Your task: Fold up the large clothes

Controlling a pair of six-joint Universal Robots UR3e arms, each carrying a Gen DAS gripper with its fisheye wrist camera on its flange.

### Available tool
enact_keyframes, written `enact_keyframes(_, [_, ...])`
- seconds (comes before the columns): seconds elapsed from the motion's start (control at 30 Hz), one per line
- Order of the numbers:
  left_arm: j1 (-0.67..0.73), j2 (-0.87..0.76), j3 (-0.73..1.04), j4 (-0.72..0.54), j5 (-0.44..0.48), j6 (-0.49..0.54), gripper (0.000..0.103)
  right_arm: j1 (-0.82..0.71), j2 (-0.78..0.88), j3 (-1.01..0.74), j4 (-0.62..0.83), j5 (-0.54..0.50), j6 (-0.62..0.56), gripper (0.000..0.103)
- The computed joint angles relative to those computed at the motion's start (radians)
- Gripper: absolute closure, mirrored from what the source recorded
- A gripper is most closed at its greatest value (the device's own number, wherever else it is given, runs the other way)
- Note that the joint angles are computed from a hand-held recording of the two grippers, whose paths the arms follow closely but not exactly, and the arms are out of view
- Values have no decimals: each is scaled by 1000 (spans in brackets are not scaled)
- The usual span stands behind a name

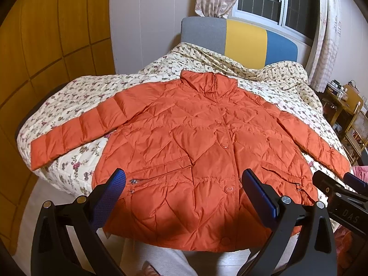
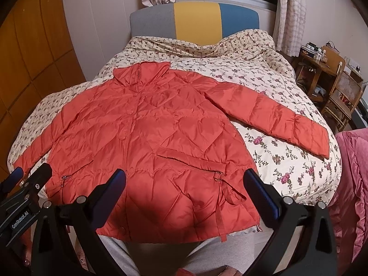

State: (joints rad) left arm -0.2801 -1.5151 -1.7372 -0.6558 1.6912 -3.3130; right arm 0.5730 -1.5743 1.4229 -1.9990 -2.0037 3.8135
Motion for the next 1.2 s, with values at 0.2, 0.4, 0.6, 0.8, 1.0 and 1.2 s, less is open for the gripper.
enact_keyframes(0.2, [0, -3, 0, 4, -3, -1, 3, -8, -5, 8, -2, 18, 0, 2])
enact_keyframes(0.4, [-5, -2, -8, 10, 0, -3, 3, -5, -3, 2, 9, 14, 1, 2])
enact_keyframes(0.6, [-6, -3, -9, 11, 0, -4, 3, -8, 3, -3, 11, 22, -4, 2])
enact_keyframes(0.8, [-1, 0, -16, 15, -5, 0, 3, -9, 1, 4, 7, 25, -7, 2])
enact_keyframes(1.0, [-2, -2, -16, 14, -4, -1, 3, -12, 4, 3, 11, 32, -14, 2])
enact_keyframes(1.2, [-5, -3, -18, 17, -3, -4, 3, -8, 3, 16, -6, 27, -12, 2])
